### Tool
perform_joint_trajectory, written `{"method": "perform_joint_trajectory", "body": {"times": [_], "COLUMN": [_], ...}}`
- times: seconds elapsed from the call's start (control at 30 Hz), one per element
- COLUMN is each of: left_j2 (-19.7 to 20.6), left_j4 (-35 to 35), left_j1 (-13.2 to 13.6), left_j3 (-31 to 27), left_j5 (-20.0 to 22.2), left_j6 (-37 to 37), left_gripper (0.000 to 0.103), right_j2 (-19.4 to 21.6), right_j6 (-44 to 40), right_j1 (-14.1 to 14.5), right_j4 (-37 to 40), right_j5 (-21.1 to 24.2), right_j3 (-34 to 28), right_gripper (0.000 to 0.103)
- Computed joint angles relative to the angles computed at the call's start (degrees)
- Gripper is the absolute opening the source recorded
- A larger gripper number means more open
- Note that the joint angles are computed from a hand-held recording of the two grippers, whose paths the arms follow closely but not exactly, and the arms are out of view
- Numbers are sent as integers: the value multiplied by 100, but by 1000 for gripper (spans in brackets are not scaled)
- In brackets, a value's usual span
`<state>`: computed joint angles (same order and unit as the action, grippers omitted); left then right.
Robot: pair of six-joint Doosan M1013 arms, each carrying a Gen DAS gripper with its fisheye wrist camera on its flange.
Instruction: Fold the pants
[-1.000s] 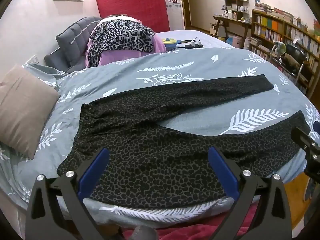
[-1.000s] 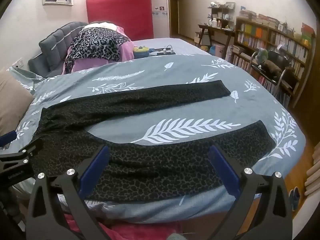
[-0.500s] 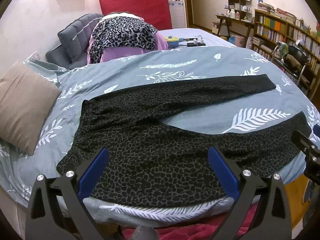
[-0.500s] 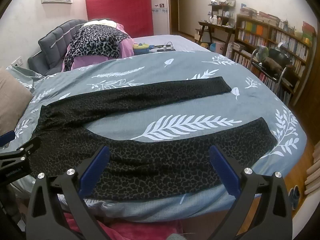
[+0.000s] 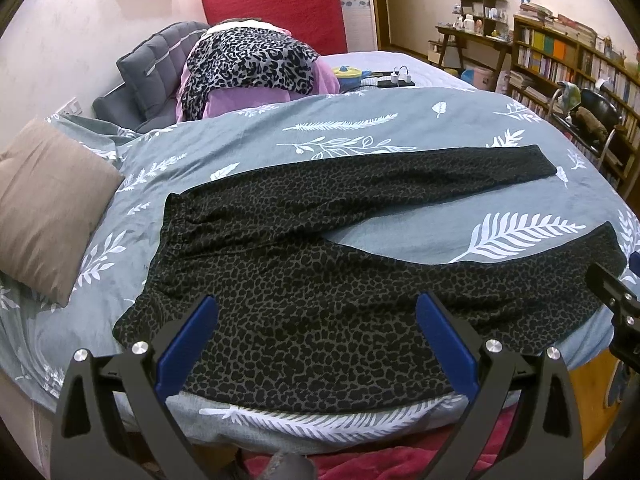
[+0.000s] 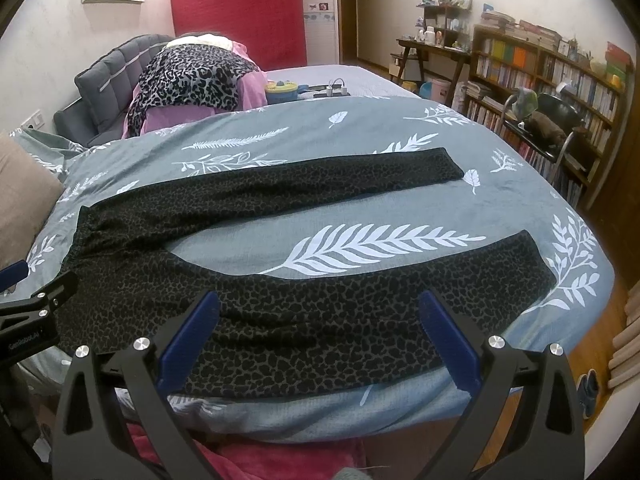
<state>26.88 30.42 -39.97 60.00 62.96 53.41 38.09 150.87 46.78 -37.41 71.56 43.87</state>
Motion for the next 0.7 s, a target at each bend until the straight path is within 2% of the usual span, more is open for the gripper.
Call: {"method": "perform_joint_trajectory", "body": {"times": [0.7], "left_j2": [69], "left_j4": [-260], "left_j1": [68], "left_j3": [-37], "left_j5": [114], "left_j6": [38], "left_gripper": [98], "right_j2": [111], "right_j6": [-38], "right_j1": [-16], "right_j4": [33], "right_j5": [330], "right_j3": [-140], "right_gripper": [101]}}
